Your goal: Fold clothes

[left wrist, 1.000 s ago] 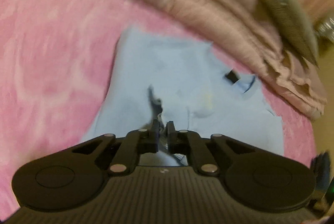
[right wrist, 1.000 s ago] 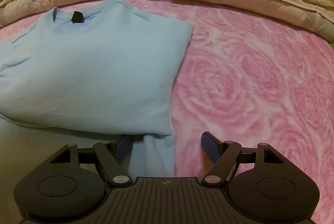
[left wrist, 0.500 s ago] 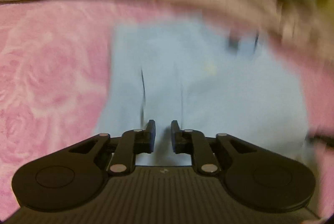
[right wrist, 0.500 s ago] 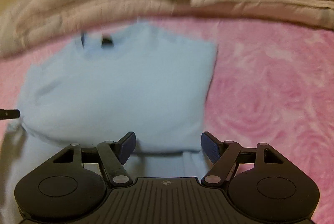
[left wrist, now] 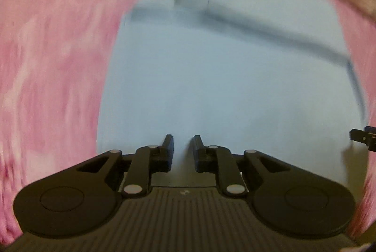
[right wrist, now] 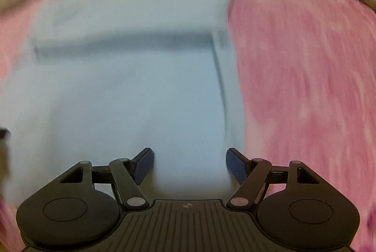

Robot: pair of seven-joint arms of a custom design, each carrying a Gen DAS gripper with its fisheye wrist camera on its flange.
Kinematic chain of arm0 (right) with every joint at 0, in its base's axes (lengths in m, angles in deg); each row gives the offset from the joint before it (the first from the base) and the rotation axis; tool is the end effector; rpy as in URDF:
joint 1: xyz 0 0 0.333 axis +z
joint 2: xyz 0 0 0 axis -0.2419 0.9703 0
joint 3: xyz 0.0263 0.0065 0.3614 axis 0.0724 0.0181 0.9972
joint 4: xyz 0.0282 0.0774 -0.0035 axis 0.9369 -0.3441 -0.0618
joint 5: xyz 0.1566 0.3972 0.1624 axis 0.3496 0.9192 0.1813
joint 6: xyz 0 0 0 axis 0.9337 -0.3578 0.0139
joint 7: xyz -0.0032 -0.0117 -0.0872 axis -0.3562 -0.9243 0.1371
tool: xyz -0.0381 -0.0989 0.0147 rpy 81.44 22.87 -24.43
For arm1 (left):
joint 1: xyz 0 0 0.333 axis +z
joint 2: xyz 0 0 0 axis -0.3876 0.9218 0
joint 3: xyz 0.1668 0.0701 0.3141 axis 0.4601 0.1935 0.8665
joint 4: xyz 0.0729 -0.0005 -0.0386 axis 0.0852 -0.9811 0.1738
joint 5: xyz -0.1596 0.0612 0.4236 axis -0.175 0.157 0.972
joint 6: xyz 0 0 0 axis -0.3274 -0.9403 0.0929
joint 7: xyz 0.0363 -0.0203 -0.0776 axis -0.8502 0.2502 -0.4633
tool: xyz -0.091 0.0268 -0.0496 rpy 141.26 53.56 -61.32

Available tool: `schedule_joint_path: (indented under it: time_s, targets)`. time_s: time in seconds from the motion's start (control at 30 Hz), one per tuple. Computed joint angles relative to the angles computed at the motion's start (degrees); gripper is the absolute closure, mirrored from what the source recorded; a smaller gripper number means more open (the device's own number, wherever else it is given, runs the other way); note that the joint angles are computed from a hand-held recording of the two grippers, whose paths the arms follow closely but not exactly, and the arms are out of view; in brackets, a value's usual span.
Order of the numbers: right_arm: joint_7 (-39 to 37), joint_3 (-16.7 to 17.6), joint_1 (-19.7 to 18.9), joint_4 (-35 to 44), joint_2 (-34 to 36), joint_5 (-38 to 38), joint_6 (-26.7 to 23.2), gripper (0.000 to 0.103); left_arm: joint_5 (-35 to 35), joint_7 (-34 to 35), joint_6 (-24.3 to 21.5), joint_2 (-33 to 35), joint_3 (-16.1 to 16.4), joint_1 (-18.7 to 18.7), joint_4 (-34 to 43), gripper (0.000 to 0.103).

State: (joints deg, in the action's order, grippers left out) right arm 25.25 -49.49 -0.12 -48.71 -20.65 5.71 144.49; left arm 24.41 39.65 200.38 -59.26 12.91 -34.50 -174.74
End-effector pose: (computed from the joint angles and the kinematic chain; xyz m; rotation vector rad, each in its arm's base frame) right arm 0.5080 0.1935 0.5537 -2.3496 1.6962 -0.2517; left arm 0.4371 -0.1586 0.5535 -2.3057 1.8413 -0.3958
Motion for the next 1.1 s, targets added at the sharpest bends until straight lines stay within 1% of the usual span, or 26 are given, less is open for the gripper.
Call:
schedule_joint_path:
  time_s: [0.03, 0.07, 0.1, 0.13, 0.17, 0.23, 0.3, 0.37, 0.4, 0.43, 0.47, 0.53, 0.6, 0.73, 0.87, 1.1]
  targets:
    - [1.63, 0.51, -0.19, -1.93, -2.23, -0.92, -0.48, 0.030, 0.22, -0.45, -0.43, -2.00, -0.44, -0.19, -1.48, 0.089]
    - [3.77, 0.95, -0.50, -2.94, -4.20, -1.31, -2.11, 0.030, 0.30, -0.52, -1.33, -3.70, -0.51, -0.47, -2.16, 0.089]
    - [6.32, 1.42, -0.83, -3.23, -6.00, -1.42, -4.42, 0.030, -0.03, -0.05, -3.83, -4.51, -0.10, -0.85, -1.47, 0.089]
    - [7.71, 1.64, -0.70, -3.35, -7.80, -0.82, -5.37, 0.030, -0.54, 0.40, -7.60, -4.60, 0.34, -1.12, 0.12, 0.089]
    - [9.12, 1.89, -0.61, -3.38, -9.55, -0.24, -6.34, 0.030, -0.63, 0.60, -9.93, -5.33, 0.43, -1.17, 1.22, 0.089]
    - [12.00, 2.49, -0.54, -3.20, -12.88, 0.87, -8.34, 0.029, -0.15, 0.85, -12.03, -7.91, 0.26, -1.19, 2.44, 0.089]
    - [14.83, 3.74, -0.27, -1.84, -15.62, 1.53, -10.27, 0.029, 0.54, 1.61, -14.13, -10.22, 0.04, -1.52, 4.34, 0.086]
    - [17.76, 5.28, 0.11, 0.71, -17.24, 1.96, -12.03, 0.028, 1.36, 2.05, -16.72, -11.80, -0.18, -1.59, 7.02, 0.080]
    - [19.46, 6.10, 0.28, 2.05, -17.84, 2.14, -12.88, 0.015, 1.67, 2.39, -17.50, -12.44, -0.13, -1.65, 8.19, 0.079]
    - [20.86, 6.75, 0.44, 3.21, -18.38, 2.20, -13.70, 0.005, 1.88, 2.86, -18.28, -13.26, -0.08, -1.81, 9.29, 0.076]
    - [22.00, 7.29, 0.71, 4.37, -18.89, 2.30, -14.46, 0.000, 2.15, 3.36, -19.21, -14.02, -0.10, -1.96, 10.39, 0.073]
    - [22.71, 7.87, 1.71, 6.68, -19.77, 2.83, -15.77, 0.000, 2.95, 4.27, -21.33, -14.97, -0.29, -2.05, 12.71, 0.069]
    - [23.12, 8.64, 2.23, 10.14, -19.34, 2.68, -18.58, 0.000, 3.76, 5.11, -23.47, -15.56, -0.48, -2.02, 14.79, 0.067]
    - [24.39, 10.03, 2.63, 14.59, -19.03, 1.78, -21.90, 0.000, 4.94, 5.02, -25.53, -16.95, -0.85, -1.46, 17.06, 0.065]
    - [24.59, 11.16, 3.05, 16.98, -18.59, 0.62, -23.42, 0.000, 5.24, 4.12, -26.85, -18.31, -0.96, -1.15, 18.61, 0.064]
    - [24.43, 10.89, 3.82, 16.98, -20.03, 1.31, -24.77, 0.000, 5.55, 2.74, -28.91, -19.38, -1.89, -1.43, 20.20, 0.063]
